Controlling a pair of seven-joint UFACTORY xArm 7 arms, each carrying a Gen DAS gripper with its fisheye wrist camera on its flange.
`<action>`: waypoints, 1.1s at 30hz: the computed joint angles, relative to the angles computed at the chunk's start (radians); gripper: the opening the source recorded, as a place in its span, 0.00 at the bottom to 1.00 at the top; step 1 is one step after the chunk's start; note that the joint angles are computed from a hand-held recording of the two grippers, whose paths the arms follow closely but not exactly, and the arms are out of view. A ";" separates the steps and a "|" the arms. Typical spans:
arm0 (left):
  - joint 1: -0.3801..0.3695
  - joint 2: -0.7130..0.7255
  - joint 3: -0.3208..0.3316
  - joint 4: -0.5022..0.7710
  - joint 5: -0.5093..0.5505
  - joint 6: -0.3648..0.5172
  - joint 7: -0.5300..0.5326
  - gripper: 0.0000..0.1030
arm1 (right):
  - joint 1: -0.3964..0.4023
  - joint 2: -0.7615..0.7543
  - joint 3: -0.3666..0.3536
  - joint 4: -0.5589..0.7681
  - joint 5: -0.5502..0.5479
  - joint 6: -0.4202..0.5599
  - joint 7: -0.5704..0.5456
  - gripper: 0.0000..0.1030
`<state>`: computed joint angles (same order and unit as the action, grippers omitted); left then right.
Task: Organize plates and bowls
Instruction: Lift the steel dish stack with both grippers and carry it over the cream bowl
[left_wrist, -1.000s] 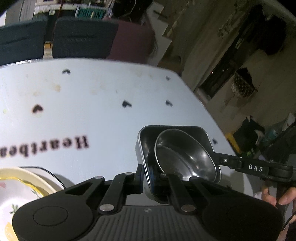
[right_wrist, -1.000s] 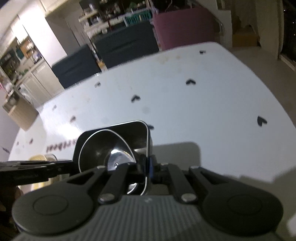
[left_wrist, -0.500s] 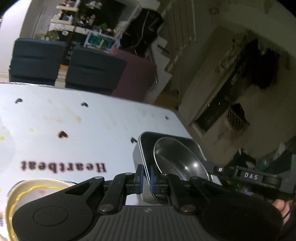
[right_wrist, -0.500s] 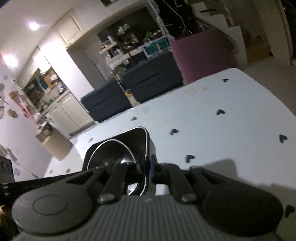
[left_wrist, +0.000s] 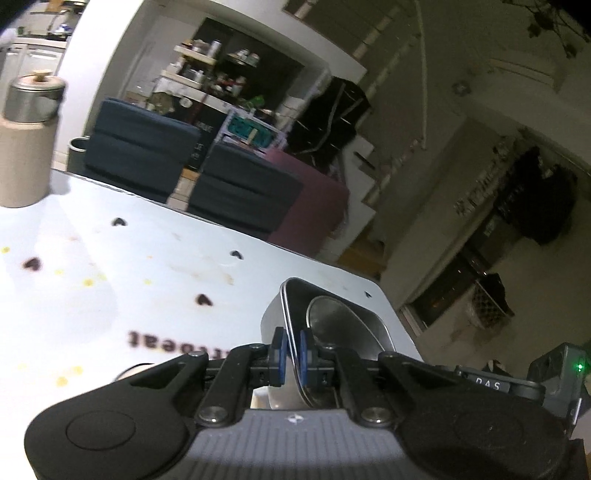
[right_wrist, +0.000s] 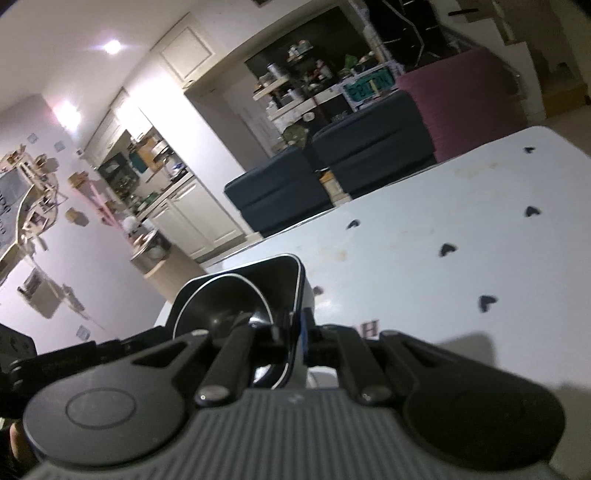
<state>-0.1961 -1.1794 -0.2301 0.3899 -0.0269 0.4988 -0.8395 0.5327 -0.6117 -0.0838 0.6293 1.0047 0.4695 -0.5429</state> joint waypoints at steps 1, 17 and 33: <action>0.003 -0.020 0.000 -0.006 0.001 0.016 -0.004 0.07 | 0.004 0.002 0.001 0.001 0.002 0.003 0.001 0.08; 0.014 -0.267 0.033 -0.095 -0.004 0.274 -0.007 0.07 | -0.011 -0.012 0.039 -0.002 -0.119 0.117 0.094 0.11; 0.021 -0.283 0.052 -0.126 -0.036 0.367 0.026 0.07 | -0.075 -0.004 0.077 0.032 -0.298 0.269 0.168 0.11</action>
